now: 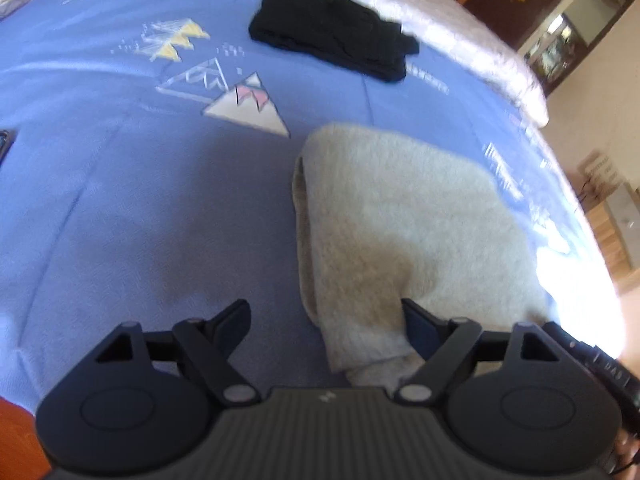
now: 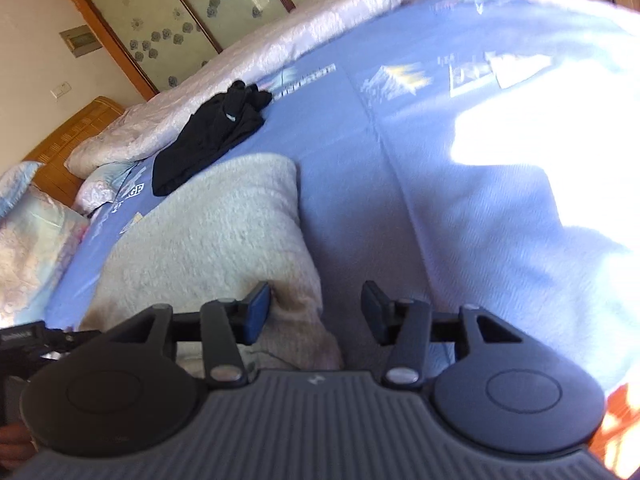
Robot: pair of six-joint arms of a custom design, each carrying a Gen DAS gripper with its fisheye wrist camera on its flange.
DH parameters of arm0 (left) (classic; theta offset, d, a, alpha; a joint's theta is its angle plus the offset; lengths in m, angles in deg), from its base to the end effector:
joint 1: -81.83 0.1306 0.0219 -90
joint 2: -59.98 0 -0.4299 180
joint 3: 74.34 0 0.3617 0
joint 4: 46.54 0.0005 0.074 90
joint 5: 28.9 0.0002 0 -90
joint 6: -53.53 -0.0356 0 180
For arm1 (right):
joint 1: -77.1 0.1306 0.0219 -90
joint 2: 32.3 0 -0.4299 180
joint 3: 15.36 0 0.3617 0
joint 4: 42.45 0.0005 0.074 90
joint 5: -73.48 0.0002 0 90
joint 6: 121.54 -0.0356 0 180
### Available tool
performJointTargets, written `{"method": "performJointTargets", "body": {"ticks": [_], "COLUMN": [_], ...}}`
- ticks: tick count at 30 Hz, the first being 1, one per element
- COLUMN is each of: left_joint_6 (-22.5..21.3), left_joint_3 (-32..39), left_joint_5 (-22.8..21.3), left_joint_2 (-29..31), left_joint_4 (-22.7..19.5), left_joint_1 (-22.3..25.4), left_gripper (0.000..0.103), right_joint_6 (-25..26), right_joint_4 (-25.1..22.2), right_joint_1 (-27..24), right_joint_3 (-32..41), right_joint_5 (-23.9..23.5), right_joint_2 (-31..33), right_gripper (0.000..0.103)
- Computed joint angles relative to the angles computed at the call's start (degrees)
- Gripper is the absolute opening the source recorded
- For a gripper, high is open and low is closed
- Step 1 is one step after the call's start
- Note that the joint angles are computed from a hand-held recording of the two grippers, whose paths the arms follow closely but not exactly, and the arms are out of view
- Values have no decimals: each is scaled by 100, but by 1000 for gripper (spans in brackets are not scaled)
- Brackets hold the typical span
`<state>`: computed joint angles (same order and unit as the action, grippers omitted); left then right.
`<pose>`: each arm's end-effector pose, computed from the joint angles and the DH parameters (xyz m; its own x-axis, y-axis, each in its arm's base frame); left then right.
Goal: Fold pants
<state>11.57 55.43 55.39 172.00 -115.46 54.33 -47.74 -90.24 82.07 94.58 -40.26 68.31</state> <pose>0.5301 -0.2725 0.5540 -0.7625 -0.4372 -0.4769 -0.2436 0.8769 -0.4144 0.5381 0.0607 0.5453 -0.7048 0.1951 -0.6821 -0.2049 0.8645 0.4589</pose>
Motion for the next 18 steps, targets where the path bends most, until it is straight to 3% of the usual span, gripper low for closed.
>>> {"method": "performJointTargets", "body": {"ticks": [4,9,11,13,14,15,17,18], "left_joint_6": [-75,-193,-156,-132,-135,-140,-353,-445], "left_joint_3": [120,1047,1378,1417,1471,1582,1861,1808], "left_joint_5": [-35,-25,25,328,524,558,481,494], "left_joint_2": [-24,581,853,973,1040,1109,1200,1124], "left_joint_4": [210,-335,-531,-391,-334,-376,-433,-230], "left_joint_1": [91,240,315,397,431,426,372,347], "left_gripper": [82,82,72,34,25,17,12,11], "right_joint_6": [247,326,485,626,693,672,542,461], "right_joint_4": [34,-737,-1238,-1801,-2172,-2410,-2309,-2071], "right_joint_1": [-20,52,149,252,273,275,252,200], "right_joint_3": [488,1943,2609,3210,3518,3714,3620,3397], "right_joint_5": [-84,-596,-629,-722,-879,-996,-1054,-1141], "right_joint_2": [253,1208,1640,2055,2273,2423,2364,2193], "right_gripper": [55,69,70,69,62,39,32,30]}}
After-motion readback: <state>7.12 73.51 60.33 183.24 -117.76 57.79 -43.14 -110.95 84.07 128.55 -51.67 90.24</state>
